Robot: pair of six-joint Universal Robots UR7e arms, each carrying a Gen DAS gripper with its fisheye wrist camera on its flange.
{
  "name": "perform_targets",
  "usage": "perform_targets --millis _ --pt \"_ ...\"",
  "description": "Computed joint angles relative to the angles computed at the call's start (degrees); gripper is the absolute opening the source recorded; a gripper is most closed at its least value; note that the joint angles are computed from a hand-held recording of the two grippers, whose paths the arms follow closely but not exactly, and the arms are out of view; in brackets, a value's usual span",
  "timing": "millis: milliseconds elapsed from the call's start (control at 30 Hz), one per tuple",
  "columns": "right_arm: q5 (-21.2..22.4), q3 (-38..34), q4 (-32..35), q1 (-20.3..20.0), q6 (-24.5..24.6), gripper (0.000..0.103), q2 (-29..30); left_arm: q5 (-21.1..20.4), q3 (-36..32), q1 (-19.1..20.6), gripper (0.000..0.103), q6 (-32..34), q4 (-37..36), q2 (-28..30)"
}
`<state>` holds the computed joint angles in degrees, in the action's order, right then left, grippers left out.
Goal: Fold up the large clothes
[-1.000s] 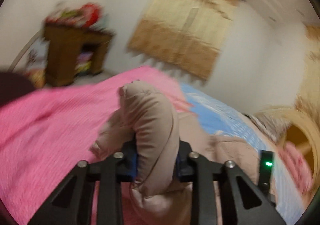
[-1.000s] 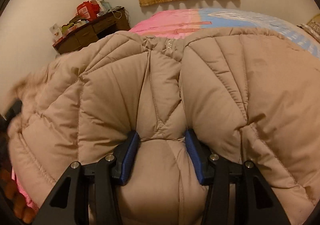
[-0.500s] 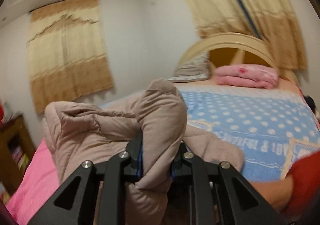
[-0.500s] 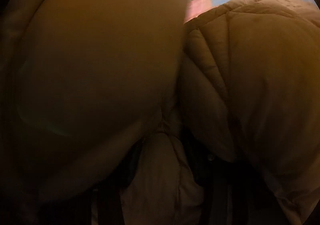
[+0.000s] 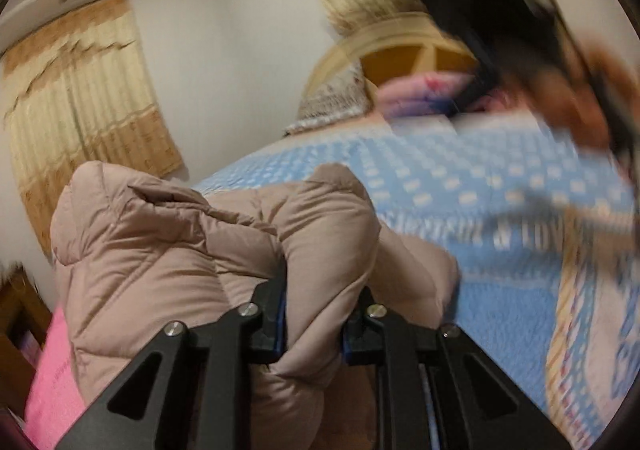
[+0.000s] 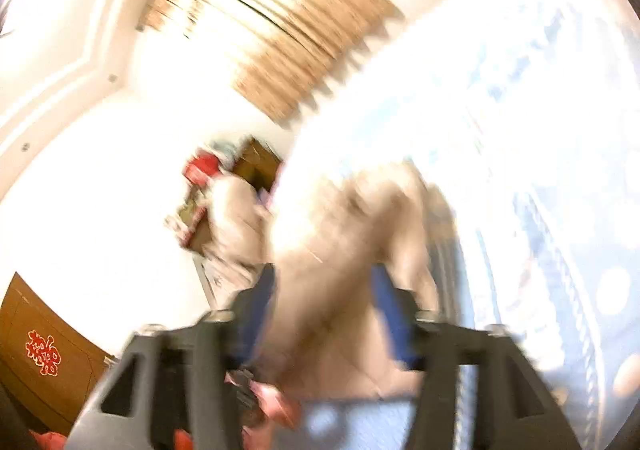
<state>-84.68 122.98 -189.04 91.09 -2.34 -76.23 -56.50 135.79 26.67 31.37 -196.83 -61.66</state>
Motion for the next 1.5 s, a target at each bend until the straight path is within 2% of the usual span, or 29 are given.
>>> perform_targets --millis 33,67,133,200,300,333,367,433,467,533,633,800,900,933,1000,1033,1133,1200,1267,1300,1333,1367,1400,1433,1467,1500 --pt "0.9 -1.0 -1.3 1.7 -2.0 0.1 1.3 0.2 0.4 -0.1 0.02 0.7 -0.3 0.4" --pt "2.6 -3.6 -0.2 3.4 -5.1 0.1 3.6 0.4 0.9 -0.5 0.02 0.8 -0.6 0.6" --pt "1.6 -9.5 7.8 6.3 -9.6 0.1 7.2 0.3 0.8 -0.7 0.02 0.0 0.4 0.3" --pt "-4.1 -18.1 16.4 8.6 -12.8 0.1 13.5 0.2 0.8 -0.9 0.02 -0.9 1.4 -0.5" --pt "-10.2 -28.0 22.1 9.7 -15.8 0.1 21.7 -1.1 0.7 0.0 0.02 -1.0 2.7 -1.8" --pt "-10.3 -31.2 24.4 9.4 -16.8 0.1 24.3 -1.2 0.8 0.0 0.02 -1.1 3.3 -2.3" --pt "-10.0 -32.3 27.5 8.8 -16.0 0.1 24.5 -1.1 0.8 0.1 0.02 -1.1 4.0 -2.9" --pt "-5.2 -36.0 36.9 7.0 -15.3 0.1 25.1 -1.4 0.9 0.2 0.02 -1.5 4.8 -3.6" --pt "-3.6 -35.9 38.4 6.3 -17.4 0.087 24.6 -1.6 0.9 0.3 0.02 -1.6 5.3 -4.0" --pt "-2.9 -35.3 37.5 6.7 -19.3 0.031 24.2 -2.2 0.1 0.3 0.02 -2.1 6.4 -4.4" --pt "-1.4 -31.3 31.1 6.1 -19.0 0.024 21.5 -4.0 -1.2 0.3 0.02 -2.4 7.4 -4.1" --pt "4.6 -22.1 23.2 -0.9 -14.5 0.023 14.1 -6.6 -2.5 -0.3 0.02 -1.6 7.4 -0.6" --pt "0.4 -20.2 20.2 -4.8 -13.7 0.023 14.7 -5.6 -3.2 -1.0 0.02 -0.9 7.6 2.4" --pt "2.2 -19.2 18.8 -6.8 -13.2 0.024 15.2 -4.6 -3.3 -1.4 0.019 -0.3 7.7 3.2" --pt "10.6 -18.0 17.0 -10.8 -11.8 0.024 16.0 -3.1 -3.5 -2.0 0.019 -0.1 9.0 3.5" --pt "13.2 -17.8 15.8 -12.0 -12.4 0.024 16.7 -2.6 -3.6 -2.1 0.019 -0.7 10.5 3.0" --pt "16.0 -18.4 16.4 -12.9 -13.2 0.024 17.8 -2.7 -3.0 -2.8 0.019 -4.2 17.7 -1.3" --pt "16.9 -18.8 17.5 -13.2 -13.5 0.024 17.8 -5.7 -2.5 -2.6 0.022 -7.5 23.2 -6.1" --pt "19.8 -18.5 18.3 -14.5 -13.2 0.024 17.6 -9.7 -1.5 -2.8 0.024 -11.3 27.6 -11.7" --pt "21.1 -18.5 18.2 -15.0 -12.8 0.024 17.6 -12.1 -1.3 -2.8 0.027 -13.7 30.1 -16.1" --pt "22.1 -18.2 18.0 -15.3 -12.3 0.024 17.6 -12.9 -1.2 -2.4 0.03 -14.4 30.6 -18.0" --pt "22.8 -19.4 18.4 -15.6 -12.4 0.024 18.4 -12.6 -1.8 -2.2 0.033 -15.6 31.1 -19.6" --pt "22.9 -19.4 18.2 -15.6 -12.4 0.024 18.4 -11.3 -3.3 -2.1 0.041 -17.0 31.1 -20.8" --pt "22.6 -19.3 17.8 -15.5 -12.4 0.024 18.5 -10.6 -4.6 -1.6 0.056 -17.6 30.5 -20.9" --pt "22.1 -19.0 17.4 -15.3 -12.3 0.024 18.3 -9.0 -6.6 -1.0 0.066 -18.4 29.6 -20.4" --pt "21.8 -18.2 16.9 -15.2 -12.2 0.024 17.8 -6.4 -8.8 -0.3 0.083 -19.4 27.8 -19.0"
